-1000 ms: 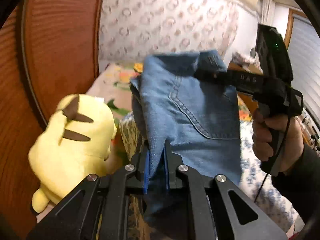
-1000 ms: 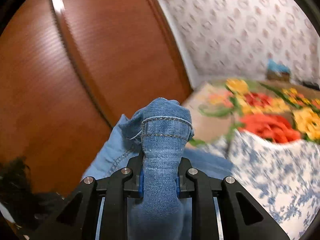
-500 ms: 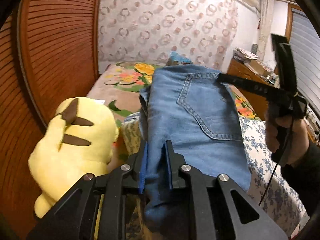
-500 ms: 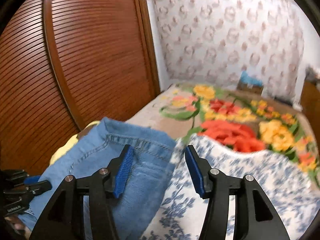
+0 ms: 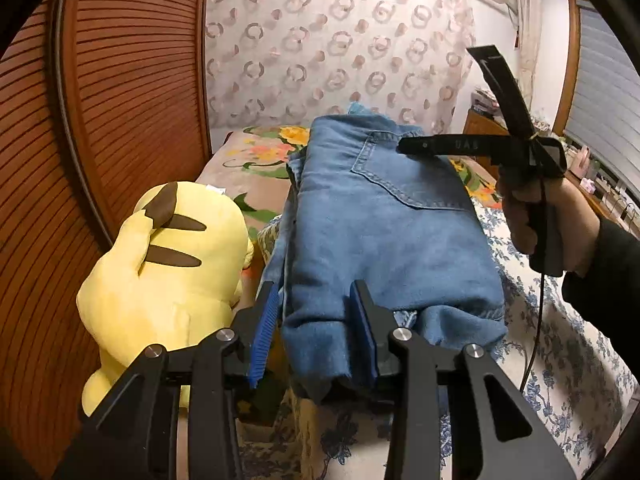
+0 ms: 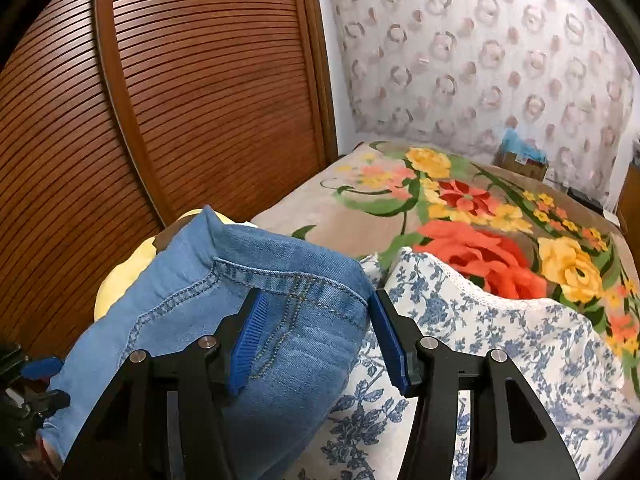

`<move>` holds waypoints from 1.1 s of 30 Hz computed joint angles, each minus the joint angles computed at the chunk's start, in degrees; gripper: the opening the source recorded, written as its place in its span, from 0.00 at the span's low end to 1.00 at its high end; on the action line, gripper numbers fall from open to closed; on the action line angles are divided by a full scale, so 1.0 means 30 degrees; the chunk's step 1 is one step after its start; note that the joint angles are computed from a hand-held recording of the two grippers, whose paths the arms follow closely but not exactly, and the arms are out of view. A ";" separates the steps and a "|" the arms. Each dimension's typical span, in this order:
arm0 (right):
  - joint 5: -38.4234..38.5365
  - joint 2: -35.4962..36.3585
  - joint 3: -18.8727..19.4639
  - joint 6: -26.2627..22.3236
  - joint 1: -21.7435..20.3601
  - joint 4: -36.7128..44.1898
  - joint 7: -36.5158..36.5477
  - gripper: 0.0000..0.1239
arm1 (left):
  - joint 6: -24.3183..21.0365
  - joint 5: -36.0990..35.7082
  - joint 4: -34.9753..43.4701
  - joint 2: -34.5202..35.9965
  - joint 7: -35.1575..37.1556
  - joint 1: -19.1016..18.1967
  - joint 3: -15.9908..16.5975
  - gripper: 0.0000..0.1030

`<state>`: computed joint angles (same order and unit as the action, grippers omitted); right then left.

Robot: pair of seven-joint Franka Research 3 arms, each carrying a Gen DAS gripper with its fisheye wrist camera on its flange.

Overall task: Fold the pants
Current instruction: 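Place the folded jeans beside the yellow plush toy and open the left tool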

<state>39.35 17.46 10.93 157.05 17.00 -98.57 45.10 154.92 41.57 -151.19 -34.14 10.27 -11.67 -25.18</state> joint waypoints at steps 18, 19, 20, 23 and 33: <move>0.7376 -1.2783 -0.3241 0.0421 0.2285 -1.2360 -0.6648 0.45 | -0.2229 0.0796 0.1850 -0.1065 -0.1325 -0.0927 -0.1731 0.82; 0.7249 -1.3339 -0.3433 0.0347 0.2320 -1.2830 -0.6571 0.45 | -0.2394 0.0956 0.2031 -0.0983 -0.1455 -0.0911 -0.1917 0.83; 0.7058 -1.3793 -0.3547 0.0328 0.2341 -1.3210 -0.6378 0.45 | -0.2437 0.1018 0.2198 -0.0834 -0.1484 -0.1008 -0.1946 0.83; 0.6788 -1.5033 -0.4085 0.0250 0.2456 -1.4287 -0.6203 0.45 | -0.3238 0.0987 0.2862 -0.0236 -0.1606 -0.1250 -0.2208 0.99; 0.3405 -1.9789 -0.4461 0.0652 0.1039 -1.8239 -0.2955 0.69 | -0.3848 0.2846 0.5120 0.2357 -0.3293 -0.1996 -0.2931 1.00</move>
<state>49.57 -41.91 -2.45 159.01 20.11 -153.29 36.24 143.38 50.11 -135.83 -27.07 0.39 -17.66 -33.97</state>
